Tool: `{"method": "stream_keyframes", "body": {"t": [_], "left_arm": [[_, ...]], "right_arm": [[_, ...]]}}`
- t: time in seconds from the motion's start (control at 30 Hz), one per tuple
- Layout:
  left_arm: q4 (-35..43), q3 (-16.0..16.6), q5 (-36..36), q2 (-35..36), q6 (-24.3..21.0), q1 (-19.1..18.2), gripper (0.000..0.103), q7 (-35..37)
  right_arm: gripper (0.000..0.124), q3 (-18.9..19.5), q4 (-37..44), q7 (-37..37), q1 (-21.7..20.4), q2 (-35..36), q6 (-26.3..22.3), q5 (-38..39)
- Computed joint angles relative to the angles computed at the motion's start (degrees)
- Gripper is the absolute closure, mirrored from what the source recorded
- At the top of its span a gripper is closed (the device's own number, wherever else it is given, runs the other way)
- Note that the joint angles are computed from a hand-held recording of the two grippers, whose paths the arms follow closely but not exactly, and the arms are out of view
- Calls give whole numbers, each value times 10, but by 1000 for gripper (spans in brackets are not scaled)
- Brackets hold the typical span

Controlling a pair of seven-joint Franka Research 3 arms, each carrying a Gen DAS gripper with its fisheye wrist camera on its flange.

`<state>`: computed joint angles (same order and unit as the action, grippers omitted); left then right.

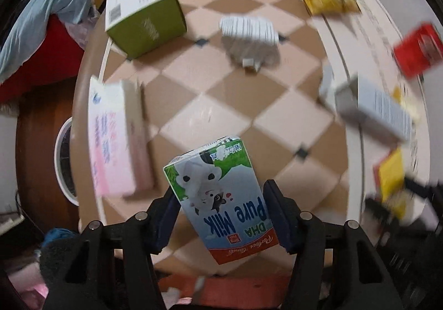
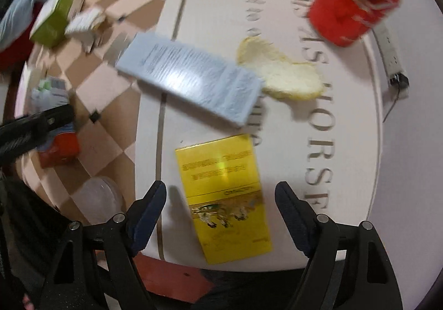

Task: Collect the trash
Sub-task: 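Grasp the DHA milk carton with left tool while right tool grasps yellow pack, then carry both items over the white bin and open both tools to drop them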

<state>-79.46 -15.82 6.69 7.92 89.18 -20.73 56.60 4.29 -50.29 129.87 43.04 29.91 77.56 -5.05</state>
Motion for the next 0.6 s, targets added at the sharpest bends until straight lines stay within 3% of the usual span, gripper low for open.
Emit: {"method": "stream_keyframes", "body": {"t": [0.07, 0.13, 0.23, 0.3, 0.4, 0.47, 0.6], "left_arm": [[-16, 0, -9, -13, 3, 3, 46, 9], [-18, 1, -14, -12, 7, 6, 46, 12], [-69, 1, -24, -30, 35, 9, 46, 9], [-89, 3, -25, -39, 52, 12, 43, 0], [-94, 7, -33, -38, 61, 19, 42, 2], [-107, 10, -36, -45, 74, 25, 43, 11], [-154, 8, -43, -81, 102, 29, 53, 20]], "right_arm": [[48, -1, -32, 21, 4, -18, 27, -1], [63, -1, -55, 53, 4, -36, 39, -2], [63, 10, -167, 135, -31, -107, 130, 64], [62, 20, -190, 147, -48, -120, 149, 81], [60, 30, -136, 119, -45, -86, 103, 58], [60, 30, -58, 101, -21, -38, 40, 23], [59, 10, 49, 99, 21, 27, -22, -6]]}}
